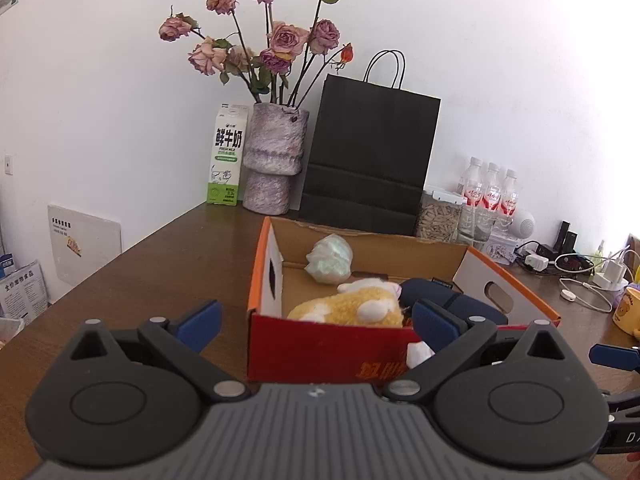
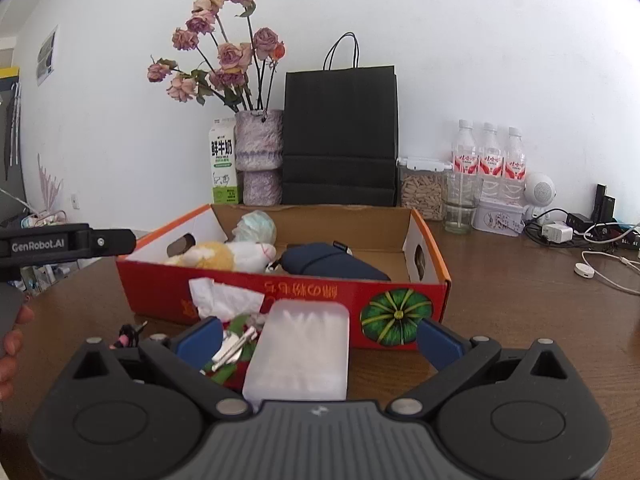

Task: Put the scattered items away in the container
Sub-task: 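Return both grippers to the table and grasp a white cap with the right, then grasp the white tissue with the left gripper while the right holds the cap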

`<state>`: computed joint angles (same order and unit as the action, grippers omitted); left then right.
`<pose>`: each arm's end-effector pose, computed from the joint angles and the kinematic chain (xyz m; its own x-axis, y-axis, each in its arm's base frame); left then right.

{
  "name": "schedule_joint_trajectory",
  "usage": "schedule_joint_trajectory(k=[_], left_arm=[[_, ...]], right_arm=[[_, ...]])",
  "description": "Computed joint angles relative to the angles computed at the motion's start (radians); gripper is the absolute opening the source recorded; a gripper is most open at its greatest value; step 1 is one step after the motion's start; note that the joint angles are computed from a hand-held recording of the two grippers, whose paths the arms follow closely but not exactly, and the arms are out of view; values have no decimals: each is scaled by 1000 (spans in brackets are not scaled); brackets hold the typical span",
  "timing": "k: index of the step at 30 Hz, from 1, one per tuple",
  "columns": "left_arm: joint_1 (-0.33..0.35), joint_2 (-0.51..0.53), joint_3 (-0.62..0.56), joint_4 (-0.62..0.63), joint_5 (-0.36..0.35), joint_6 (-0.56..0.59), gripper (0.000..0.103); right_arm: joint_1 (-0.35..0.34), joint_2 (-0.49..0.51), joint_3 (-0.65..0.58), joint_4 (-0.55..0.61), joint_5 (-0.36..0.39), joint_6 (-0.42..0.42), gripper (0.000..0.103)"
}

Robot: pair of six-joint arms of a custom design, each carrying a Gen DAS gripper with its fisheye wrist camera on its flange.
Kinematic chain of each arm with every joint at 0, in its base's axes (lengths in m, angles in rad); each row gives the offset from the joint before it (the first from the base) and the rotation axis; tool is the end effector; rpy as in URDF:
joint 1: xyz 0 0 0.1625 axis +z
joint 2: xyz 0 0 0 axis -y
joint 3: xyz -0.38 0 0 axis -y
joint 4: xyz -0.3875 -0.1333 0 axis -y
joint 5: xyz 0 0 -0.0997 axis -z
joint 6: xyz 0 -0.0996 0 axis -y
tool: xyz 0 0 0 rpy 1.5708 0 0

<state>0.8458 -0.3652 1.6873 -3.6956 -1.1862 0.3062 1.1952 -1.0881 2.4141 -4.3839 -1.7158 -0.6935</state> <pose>-0.2608 -0.5518 -0.0698 -0.6933 0.5503 -0.4653 0.7024 0.3714 -0.6072 -0.0276 -0.3942 0.2142 -0.6869 0.3324 0.6463 -0.5311 0.3775 -0.7586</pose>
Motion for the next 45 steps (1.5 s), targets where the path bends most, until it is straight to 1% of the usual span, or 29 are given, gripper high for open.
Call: schedule_joint_trajectory(k=[3,8,11,12,14,15,17,19,21,22,23,24,25,26,27,28,30,34,39,45], left_arm=[[5,-29,58,-10,14,-14,103],[12,-67,149,-26,35,-37,103],[15,-84,191,-30,49,-46,103],[16,-89,203,-30,51,-50,103],[17,-98,223,-33,54,-55,103],[17,-101,231,-32,57,-56,103],[15,-106,244,-36,57,-53,103],[13,-110,251,-37,56,-54,103],[11,-112,257,-40,54,-54,103],[10,-113,259,-42,52,-55,103],[8,-113,260,-42,52,-56,103],[7,-114,261,-43,49,-56,103],[6,-114,263,-43,46,-55,103],[5,-115,265,-42,43,-52,103],[3,-115,266,-42,42,-49,103],[2,-116,268,-41,41,-48,103],[0,-115,267,-36,40,-49,103],[-4,-111,267,-25,33,-47,103],[-20,-100,260,-18,24,-32,103],[-51,-65,226,-4,4,0,103]], right_arm=[[-16,11,41,-16,-4,-10,103],[-40,26,79,-5,-14,6,103],[-39,38,81,-3,-26,6,101],[-33,42,77,1,-42,5,100],[-11,48,58,23,-92,2,91],[-6,48,53,34,-104,4,89],[-7,43,53,48,-101,15,82],[-6,37,51,61,-98,19,79],[-1,34,45,83,-103,17,78],[5,33,39,98,-115,22,68],[5,28,37,119,-113,30,54],[-1,23,41,129,-93,36,51],[1,23,41,132,-91,36,45],[-1,22,44,134,-80,32,36],[-6,19,50,137,-62,28,31],[-5,24,52,128,-59,27,29],[-12,31,57,108,-45,30,28],[-48,20,81,75,20,68,27],[-58,17,85,49,24,76,27],[-72,-3,97,24,38,77,27]])
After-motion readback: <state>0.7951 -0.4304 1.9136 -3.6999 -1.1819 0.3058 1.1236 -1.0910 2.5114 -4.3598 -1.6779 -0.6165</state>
